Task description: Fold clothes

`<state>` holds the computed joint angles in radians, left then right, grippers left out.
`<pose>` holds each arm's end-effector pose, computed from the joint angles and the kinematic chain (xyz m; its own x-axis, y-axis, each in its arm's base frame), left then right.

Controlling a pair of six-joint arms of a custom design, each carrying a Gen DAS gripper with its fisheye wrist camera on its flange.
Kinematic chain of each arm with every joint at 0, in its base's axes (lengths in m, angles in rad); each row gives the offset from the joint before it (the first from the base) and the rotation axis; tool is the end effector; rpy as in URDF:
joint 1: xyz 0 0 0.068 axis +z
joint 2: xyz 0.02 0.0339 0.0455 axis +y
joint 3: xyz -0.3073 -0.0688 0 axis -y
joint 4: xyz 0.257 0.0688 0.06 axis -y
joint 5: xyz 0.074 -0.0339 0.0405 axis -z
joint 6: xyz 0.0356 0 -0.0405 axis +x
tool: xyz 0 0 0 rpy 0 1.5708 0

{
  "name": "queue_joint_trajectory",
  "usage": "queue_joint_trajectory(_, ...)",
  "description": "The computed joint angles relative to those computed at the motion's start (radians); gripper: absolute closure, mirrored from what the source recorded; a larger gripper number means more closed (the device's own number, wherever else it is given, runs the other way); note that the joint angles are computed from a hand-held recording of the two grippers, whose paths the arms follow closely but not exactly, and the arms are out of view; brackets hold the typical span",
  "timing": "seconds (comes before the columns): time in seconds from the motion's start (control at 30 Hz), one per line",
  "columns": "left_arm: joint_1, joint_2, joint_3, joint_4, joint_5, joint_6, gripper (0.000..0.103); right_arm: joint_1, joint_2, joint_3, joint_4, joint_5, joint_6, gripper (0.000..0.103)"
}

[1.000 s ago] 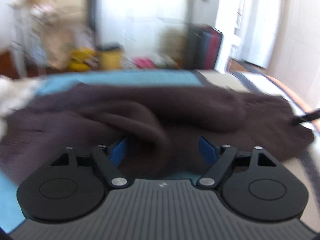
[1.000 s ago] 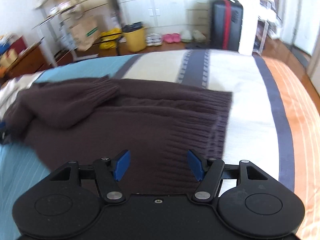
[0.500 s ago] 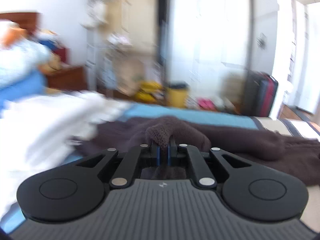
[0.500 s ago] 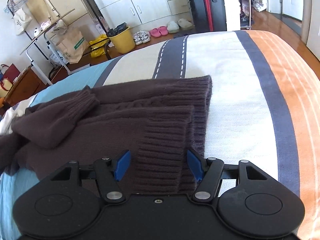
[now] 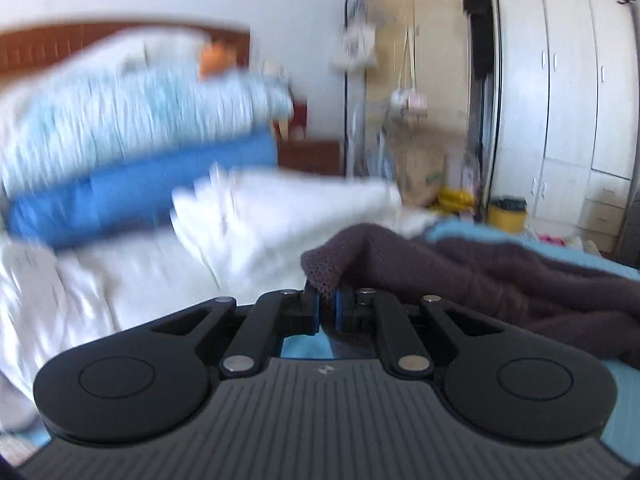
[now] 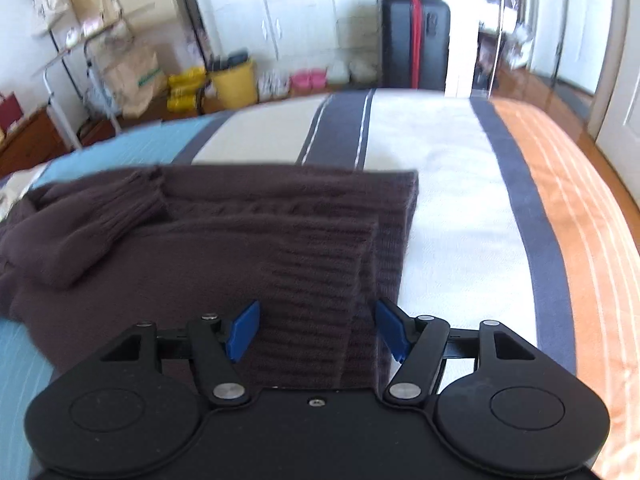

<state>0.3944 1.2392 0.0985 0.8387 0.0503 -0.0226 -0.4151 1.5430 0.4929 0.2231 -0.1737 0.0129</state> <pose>0.1726 0.0699 0.1629 -0.2669 -0.1355 -0.9542 -0.3456 0.9377 -0.0365 0.2452 -0.1013 0.1473 -0.6696 0.3090 -0.6754 0.2988 0.9446 0.1359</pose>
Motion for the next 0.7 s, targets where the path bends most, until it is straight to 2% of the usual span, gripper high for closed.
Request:
queue_joint_trajectory(0.07,0.014,-0.107,-0.028,-0.013,-0.008,-0.048,0.096,0.044,0.040,-0.066,0.183,0.060,0.006,0.030)
queue_joint_trajectory(0.1,0.035,-0.161,-0.036,-0.033,0.005,-0.081,0.096,0.078,0.041,-0.088,0.234,0.102,-0.020,0.040)
queue_joint_trajectory(0.13,0.050,-0.208,-0.034,-0.079,0.001,-0.085,0.096,0.112,0.033,-0.102,0.259,0.133,-0.054,0.067)
queue_joint_trajectory(0.17,0.061,-0.230,-0.023,-0.138,0.005,-0.082,0.096,0.147,0.016,-0.104,0.254,0.165,-0.088,0.081)
queue_joint_trajectory(0.2,0.073,-0.239,-0.014,-0.179,0.011,-0.078,0.096,0.181,-0.012,-0.108,0.244,0.205,-0.115,0.090)
queue_joint_trajectory(0.27,0.120,-0.145,0.024,-0.235,0.039,-0.083,0.096,0.242,-0.085,-0.120,0.227,0.270,-0.156,0.091)
queue_joint_trajectory(0.33,0.135,-0.095,0.057,-0.306,0.063,-0.080,0.096,0.261,-0.194,-0.119,0.137,0.280,-0.152,0.093)
queue_joint_trajectory(0.47,0.104,-0.030,0.069,-0.341,0.015,-0.004,0.095,0.213,-0.460,-0.081,-0.211,0.231,-0.066,0.093)
queue_joint_trajectory(0.57,0.137,0.004,0.060,-0.327,0.024,-0.014,0.095,0.164,-0.590,-0.038,-0.493,0.181,-0.036,0.093)
queue_joint_trajectory(0.63,0.185,0.038,0.071,-0.311,0.054,-0.023,0.095,0.120,-0.658,-0.034,-0.622,0.111,-0.045,0.093)
queue_joint_trajectory(0.7,0.223,0.042,0.083,-0.316,0.076,-0.032,0.095,0.110,-0.690,-0.043,-0.699,0.082,-0.054,0.093)
